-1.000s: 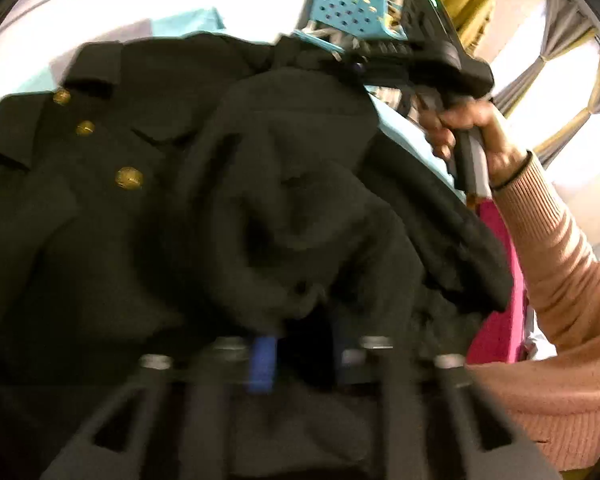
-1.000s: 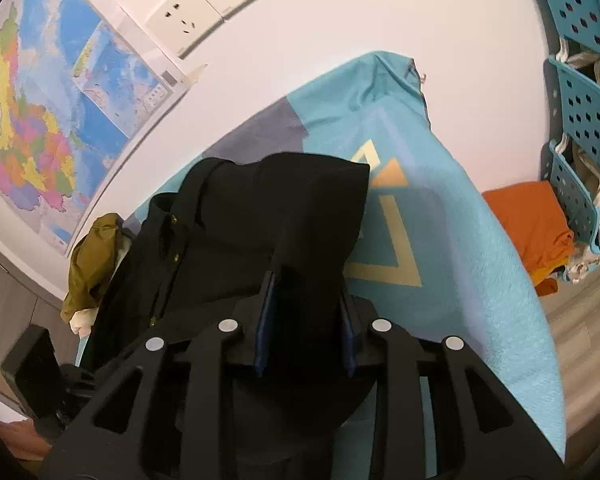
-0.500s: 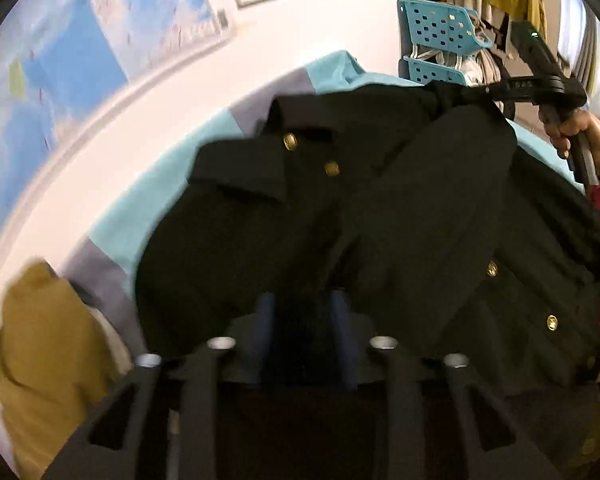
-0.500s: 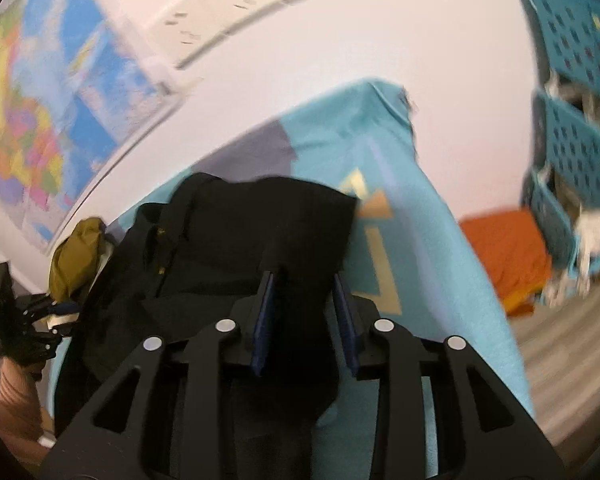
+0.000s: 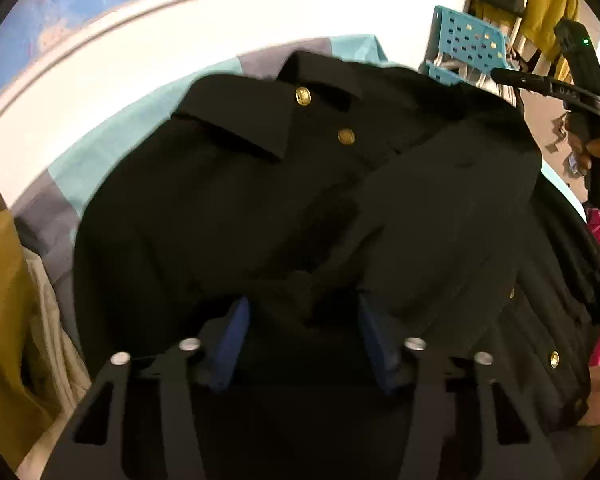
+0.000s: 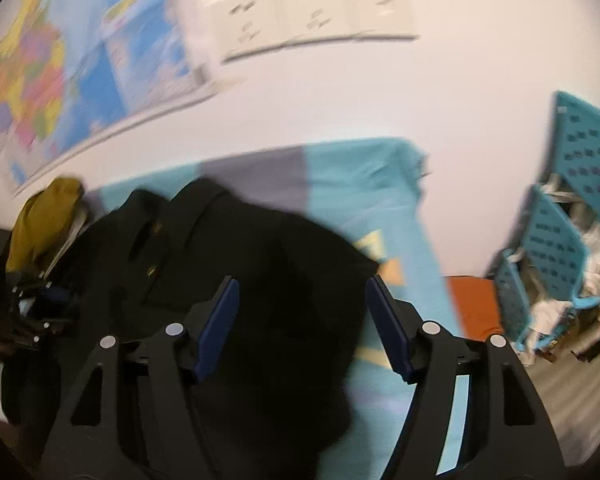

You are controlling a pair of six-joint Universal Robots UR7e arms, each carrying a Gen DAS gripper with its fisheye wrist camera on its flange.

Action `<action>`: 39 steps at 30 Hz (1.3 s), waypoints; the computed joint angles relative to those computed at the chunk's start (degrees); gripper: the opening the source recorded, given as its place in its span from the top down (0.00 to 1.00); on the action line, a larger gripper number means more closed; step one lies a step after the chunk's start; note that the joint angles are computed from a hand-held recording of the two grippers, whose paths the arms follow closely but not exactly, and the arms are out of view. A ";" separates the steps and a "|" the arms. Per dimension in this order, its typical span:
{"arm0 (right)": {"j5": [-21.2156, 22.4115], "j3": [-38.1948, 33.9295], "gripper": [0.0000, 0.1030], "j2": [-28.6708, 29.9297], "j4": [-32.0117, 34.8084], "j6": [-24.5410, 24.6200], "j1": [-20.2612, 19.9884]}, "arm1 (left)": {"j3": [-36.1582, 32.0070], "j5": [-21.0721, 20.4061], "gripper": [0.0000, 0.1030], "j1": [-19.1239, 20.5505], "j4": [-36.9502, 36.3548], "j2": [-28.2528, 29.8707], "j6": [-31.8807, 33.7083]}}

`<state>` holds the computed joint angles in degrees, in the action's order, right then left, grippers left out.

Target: Fold large clothes

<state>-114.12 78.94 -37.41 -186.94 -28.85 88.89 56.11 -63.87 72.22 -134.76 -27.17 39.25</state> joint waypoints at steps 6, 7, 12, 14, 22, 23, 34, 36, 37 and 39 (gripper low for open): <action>0.78 -0.80 0.36 0.40 11.20 -7.03 0.48 | -1.09 -1.04 0.72 0.49 -0.22 -0.07 -2.13; -1.02 -2.20 0.36 1.70 13.45 -8.16 0.64 | -0.91 -1.42 0.66 0.61 -0.33 -0.23 -2.29; -4.69 -7.96 0.79 6.16 19.63 -10.20 0.38 | -0.96 1.56 0.54 0.17 -1.80 0.93 -1.83; -2.48 -8.68 0.95 5.98 19.32 -9.41 0.27 | -2.32 -0.03 0.73 0.39 -0.87 1.42 -2.65; 5.51 -13.55 0.96 6.98 14.99 -6.52 0.95 | -1.83 -0.53 0.84 0.32 -10.15 0.04 -4.58; 4.68 -15.83 0.96 8.40 16.96 -5.86 0.88 | -2.68 0.49 0.84 0.36 -9.63 0.53 -5.15; -0.01 -16.67 0.72 11.14 14.63 -4.14 1.39 | -5.38 4.28 0.49 0.94 -9.33 2.36 -7.01; 2.68 -12.87 0.65 9.38 12.51 -7.11 2.40 | -3.40 4.46 0.46 0.81 -12.31 1.29 -6.11; 3.46 -12.24 0.62 9.11 13.07 -8.01 2.75 | -2.19 4.35 0.44 0.80 -13.58 0.47 -5.91; 4.24 -12.39 0.57 9.44 16.55 -8.98 3.36 | 0.28 3.75 0.42 0.94 -15.62 -1.56 -6.08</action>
<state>-109.88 66.55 -27.96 -170.39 -37.83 92.26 56.39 -60.11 73.17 -150.38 -28.73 33.17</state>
